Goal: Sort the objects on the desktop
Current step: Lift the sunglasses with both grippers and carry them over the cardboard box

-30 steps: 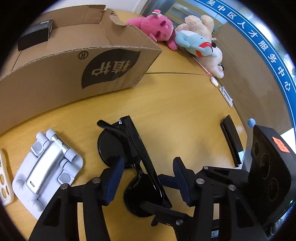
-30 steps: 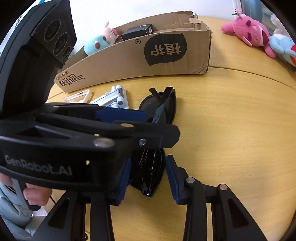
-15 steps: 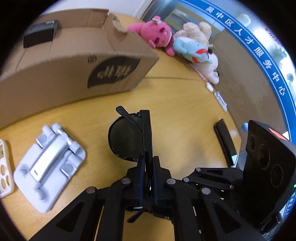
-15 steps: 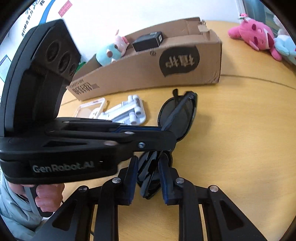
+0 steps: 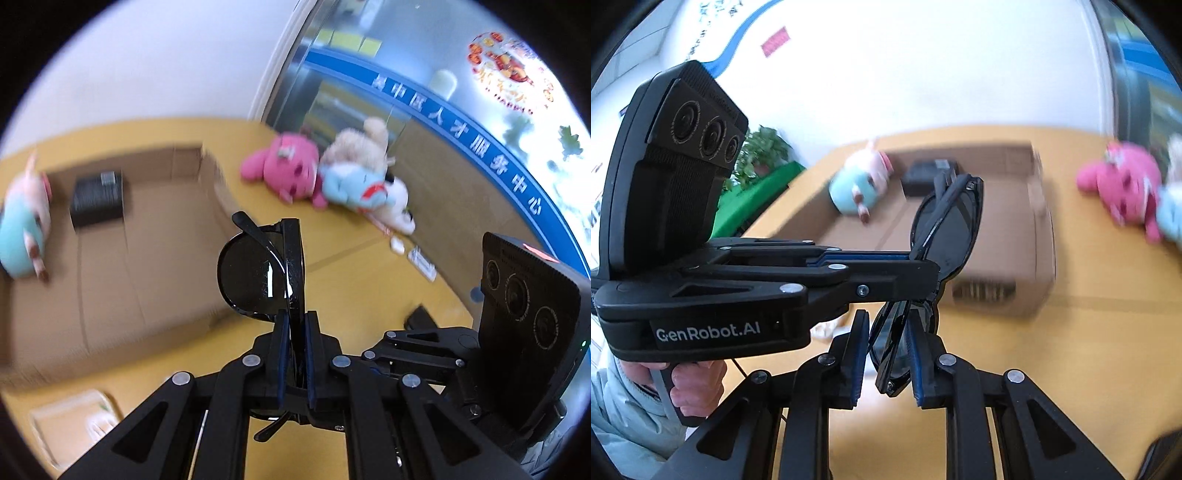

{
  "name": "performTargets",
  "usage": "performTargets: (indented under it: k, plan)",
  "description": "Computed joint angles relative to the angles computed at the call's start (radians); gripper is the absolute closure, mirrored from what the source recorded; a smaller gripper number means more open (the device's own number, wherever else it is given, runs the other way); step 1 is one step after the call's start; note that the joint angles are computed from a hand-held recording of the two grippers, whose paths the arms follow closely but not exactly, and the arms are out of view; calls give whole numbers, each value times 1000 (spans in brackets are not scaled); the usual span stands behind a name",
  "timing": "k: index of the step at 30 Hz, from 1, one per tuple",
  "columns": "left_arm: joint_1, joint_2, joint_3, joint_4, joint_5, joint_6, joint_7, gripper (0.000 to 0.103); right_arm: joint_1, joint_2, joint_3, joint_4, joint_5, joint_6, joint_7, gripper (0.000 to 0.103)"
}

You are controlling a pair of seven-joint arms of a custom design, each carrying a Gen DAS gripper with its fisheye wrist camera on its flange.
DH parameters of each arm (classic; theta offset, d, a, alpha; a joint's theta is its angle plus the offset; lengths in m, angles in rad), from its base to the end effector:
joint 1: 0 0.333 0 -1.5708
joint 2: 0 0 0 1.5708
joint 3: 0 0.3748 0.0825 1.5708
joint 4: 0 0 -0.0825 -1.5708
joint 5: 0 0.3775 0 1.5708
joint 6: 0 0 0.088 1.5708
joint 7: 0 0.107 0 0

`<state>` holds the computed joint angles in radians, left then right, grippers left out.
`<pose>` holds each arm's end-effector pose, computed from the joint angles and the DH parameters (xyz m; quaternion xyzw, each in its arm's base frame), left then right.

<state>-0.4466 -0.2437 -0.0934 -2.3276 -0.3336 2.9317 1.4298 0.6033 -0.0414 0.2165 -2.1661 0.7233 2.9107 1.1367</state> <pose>0.4338 -0.2410 0.5952 -0.6063 0.6777 -0.4048 0.0960 0.4113 0.3841 0.5559 -0.8091 0.4187 -0.0324 0.4110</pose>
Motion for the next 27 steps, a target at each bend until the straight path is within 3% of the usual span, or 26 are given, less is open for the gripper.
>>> performTargets:
  k: [7,13,21,27]
  plan:
    - [100,7,-12,117,142,-31,-20,96,-22,69,-4,189,-95,-41,-8,83]
    - [136,57,25,215,134,-42,38,96,-48,201,-4,414,-176,-111,7,82]
    - [231,216,20,398,-5,-129,162,96,-94,469,-10,820,-232,-344,83,82]
    - [323,391,-27,556,-16,-199,148,96,-101,712,-39,1179,-301,-564,200,82]
